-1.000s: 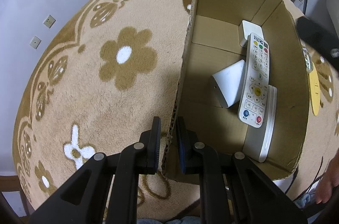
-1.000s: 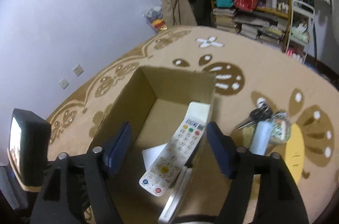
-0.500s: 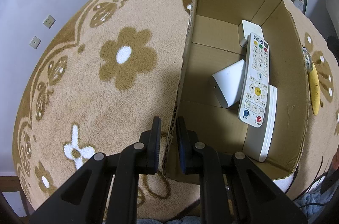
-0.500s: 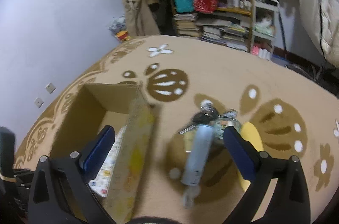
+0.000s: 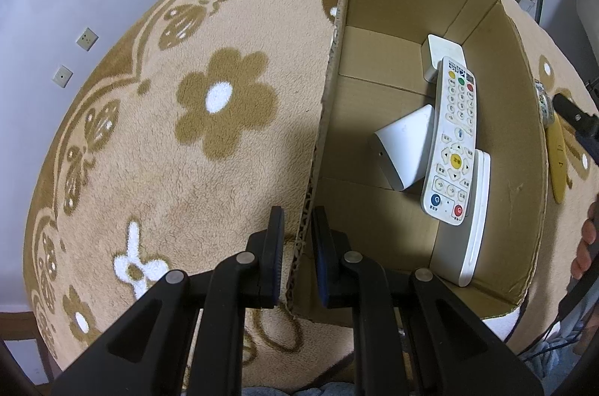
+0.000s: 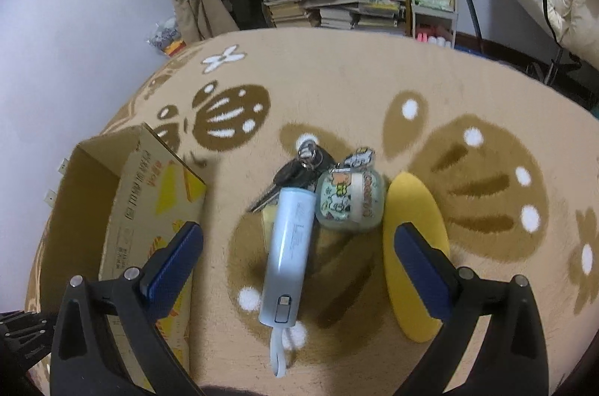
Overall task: Organize rigid objects
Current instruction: 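Move the right gripper back to the light-blue power bank, then grasp the light-blue power bank with the right gripper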
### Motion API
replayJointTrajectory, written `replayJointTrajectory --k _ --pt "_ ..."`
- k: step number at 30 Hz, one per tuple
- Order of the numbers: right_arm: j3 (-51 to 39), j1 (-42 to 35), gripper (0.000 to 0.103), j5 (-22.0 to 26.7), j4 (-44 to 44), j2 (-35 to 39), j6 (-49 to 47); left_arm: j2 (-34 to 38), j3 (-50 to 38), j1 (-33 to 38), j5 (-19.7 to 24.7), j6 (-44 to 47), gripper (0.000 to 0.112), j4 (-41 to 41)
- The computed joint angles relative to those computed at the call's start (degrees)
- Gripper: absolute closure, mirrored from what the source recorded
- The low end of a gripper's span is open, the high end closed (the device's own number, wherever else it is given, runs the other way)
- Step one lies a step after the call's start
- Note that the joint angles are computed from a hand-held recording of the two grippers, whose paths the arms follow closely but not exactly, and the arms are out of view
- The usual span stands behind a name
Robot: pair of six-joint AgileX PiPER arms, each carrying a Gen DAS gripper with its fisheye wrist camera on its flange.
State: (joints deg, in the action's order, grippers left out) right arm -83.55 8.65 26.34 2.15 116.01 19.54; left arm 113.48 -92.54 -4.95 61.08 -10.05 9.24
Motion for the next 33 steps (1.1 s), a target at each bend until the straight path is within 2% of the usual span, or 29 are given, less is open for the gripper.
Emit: replayJointTrajectory --k 3,7,10,12,15,16,18,21,25,27,29,30,33 --pt "-0.94 0.73 0.0 0.43 1.08 1.25 -1.15 -0.01 0.04 -0.01 -0.03 0.02 0.097 0.0" --pt "-1.77 2.67 0.0 0.24 -2.24 2.66 0.04 -0.1 0.3 -0.27 -0.23 -0.17 0.097 0.51" --pt "-3.52 3.72 0.001 2.23 -4.64 4.45 1.59 -0.1 0.32 -0.28 -0.24 -0.2 0.097 0.47" --pt "-3.87 3.5 0.007 2.91 -2.26 5.19 -0.11 -0.08 0.29 -0.24 -0.22 -0.24 0.097 0.3" --pt "-4.88 3.11 0.009 4.45 -0.72 6.56 -0.2 -0.08 0.29 -0.28 -0.23 -0.22 0.097 0.52" --pt "-5.17 2.92 0.012 4.95 -0.06 6.99 -0.71 -0.05 0.19 -0.3 -0.14 -0.23 0.097 0.52" --pt "-5.56 2.68 0.027 5.7 0.75 7.64 -1.41 -0.05 0.2 -0.32 -0.12 -0.27 0.097 0.49" --pt "-5.9 2.25 0.035 6.4 2.08 8.69 -1.54 -0.09 0.26 -0.31 -0.21 -0.16 0.097 0.56" --pt "-2.27 1.34 0.043 1.7 3.65 7.91 1.28 -0.2 0.48 -0.21 -0.39 -0.04 0.097 0.51" --pt "-2.34 1.56 0.057 2.05 1.18 7.82 3.41 -0.28 0.6 -0.16 -0.53 0.3 0.099 0.34" --pt "-2.02 1.48 0.065 1.88 1.14 7.67 3.1 -0.3 0.75 -0.19 -0.67 0.39 0.1 0.32" --pt "-1.86 1.36 0.073 1.75 1.95 7.63 2.38 -0.32 0.81 -0.21 -0.73 0.41 0.1 0.38" --pt "-2.08 1.75 0.073 2.42 0.13 7.44 3.87 -0.36 0.89 -0.08 -0.81 0.51 0.1 0.19"
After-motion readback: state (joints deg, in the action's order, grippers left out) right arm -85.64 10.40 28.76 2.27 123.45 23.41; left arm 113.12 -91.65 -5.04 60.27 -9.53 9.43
